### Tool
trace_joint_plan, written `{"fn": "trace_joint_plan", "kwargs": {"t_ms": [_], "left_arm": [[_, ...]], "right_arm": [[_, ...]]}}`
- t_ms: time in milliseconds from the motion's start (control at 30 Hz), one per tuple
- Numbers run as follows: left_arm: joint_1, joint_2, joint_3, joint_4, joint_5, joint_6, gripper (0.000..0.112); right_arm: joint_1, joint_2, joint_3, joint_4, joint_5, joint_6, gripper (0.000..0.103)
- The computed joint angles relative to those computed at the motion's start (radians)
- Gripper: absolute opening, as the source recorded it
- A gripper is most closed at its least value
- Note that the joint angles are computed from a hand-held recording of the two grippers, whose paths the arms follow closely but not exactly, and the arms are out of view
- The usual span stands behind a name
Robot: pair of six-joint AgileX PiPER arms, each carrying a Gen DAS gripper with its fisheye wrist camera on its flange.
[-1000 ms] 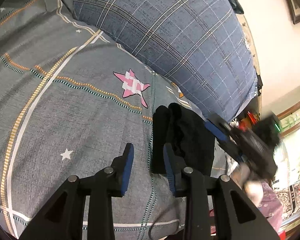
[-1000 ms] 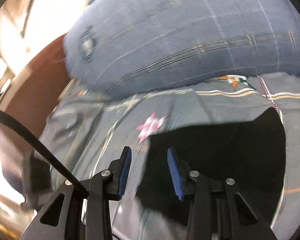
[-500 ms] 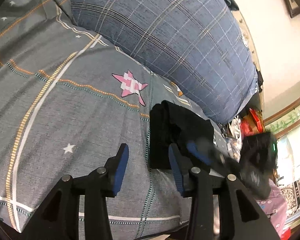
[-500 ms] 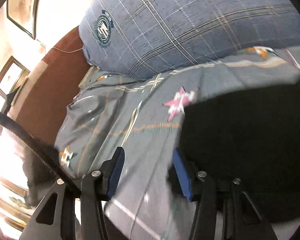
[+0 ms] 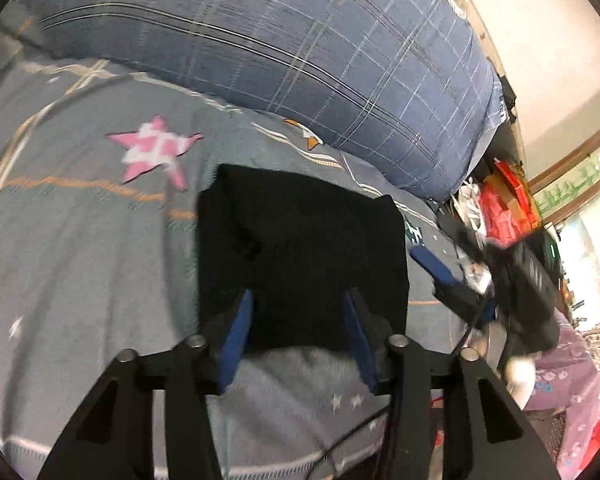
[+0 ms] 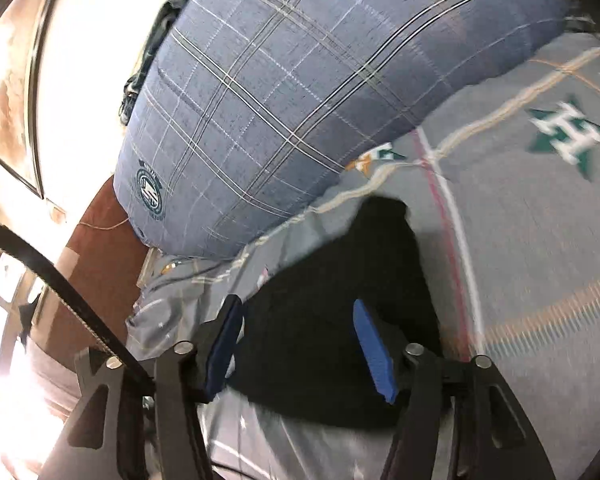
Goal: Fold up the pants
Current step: 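Open both grippers and release the folded black pants, then withdraw both open grippers from the folded black pants bundle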
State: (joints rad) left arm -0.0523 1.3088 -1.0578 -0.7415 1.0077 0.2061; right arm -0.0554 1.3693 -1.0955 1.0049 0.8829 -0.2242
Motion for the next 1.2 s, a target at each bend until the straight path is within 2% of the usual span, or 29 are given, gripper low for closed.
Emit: {"fn": "trace_joint_plan", "kwargs": {"t_ms": [100, 167, 267, 300, 367, 433, 533, 633, 767, 867, 967, 1133, 1200], "left_arm": [[-0.071, 0.087, -0.036, 0.056, -0.052, -0.049, 0.05], [-0.067, 0.119, -0.038, 0.033, -0.051, -0.048, 0.05], [-0.07, 0.116, -0.051, 0.052, -0.04, -0.062, 0.051], [-0.073, 0.116, -0.054, 0.056, -0.037, -0.062, 0.05], [-0.054, 0.107, -0.055, 0.049, -0.008, -0.056, 0.05], [-0.046, 0.085, -0.06, 0.059, 0.013, -0.073, 0.051], [-0.079, -0.005, -0.058, 0.143, 0.02, -0.139, 0.051], [-0.127, -0.079, -0.058, 0.251, 0.017, -0.223, 0.051], [-0.247, -0.161, -0.07, 0.493, 0.008, -0.404, 0.051], [-0.386, -0.195, -0.077, 0.723, 0.004, -0.575, 0.051], [-0.528, -0.218, -0.075, 0.927, 0.032, -0.73, 0.052], [-0.62, -0.221, -0.071, 1.022, 0.075, -0.816, 0.053], [-0.625, -0.212, -0.075, 1.016, 0.085, -0.814, 0.053]], "right_arm": [[-0.042, 0.174, -0.104, 0.068, 0.036, -0.009, 0.064], [-0.034, 0.242, -0.151, -0.015, -0.014, 0.084, 0.064], [-0.034, 0.242, -0.126, -0.048, -0.087, 0.111, 0.063], [-0.041, 0.234, -0.123, -0.042, -0.082, 0.107, 0.063], [-0.044, 0.182, -0.1, -0.048, -0.086, 0.116, 0.065], [-0.073, 0.102, -0.05, -0.002, -0.055, 0.069, 0.066], [-0.09, -0.032, 0.019, -0.019, -0.026, 0.064, 0.069], [-0.057, -0.188, 0.092, -0.147, -0.022, 0.121, 0.07], [0.107, -0.365, 0.176, -0.42, -0.051, 0.318, 0.07], [0.246, -0.449, 0.232, -0.613, -0.077, 0.504, 0.07], [0.323, -0.499, 0.275, -0.742, -0.079, 0.639, 0.07], [0.345, -0.545, 0.311, -0.773, -0.065, 0.694, 0.07], [0.369, -0.56, 0.319, -0.808, -0.068, 0.738, 0.07]]}}
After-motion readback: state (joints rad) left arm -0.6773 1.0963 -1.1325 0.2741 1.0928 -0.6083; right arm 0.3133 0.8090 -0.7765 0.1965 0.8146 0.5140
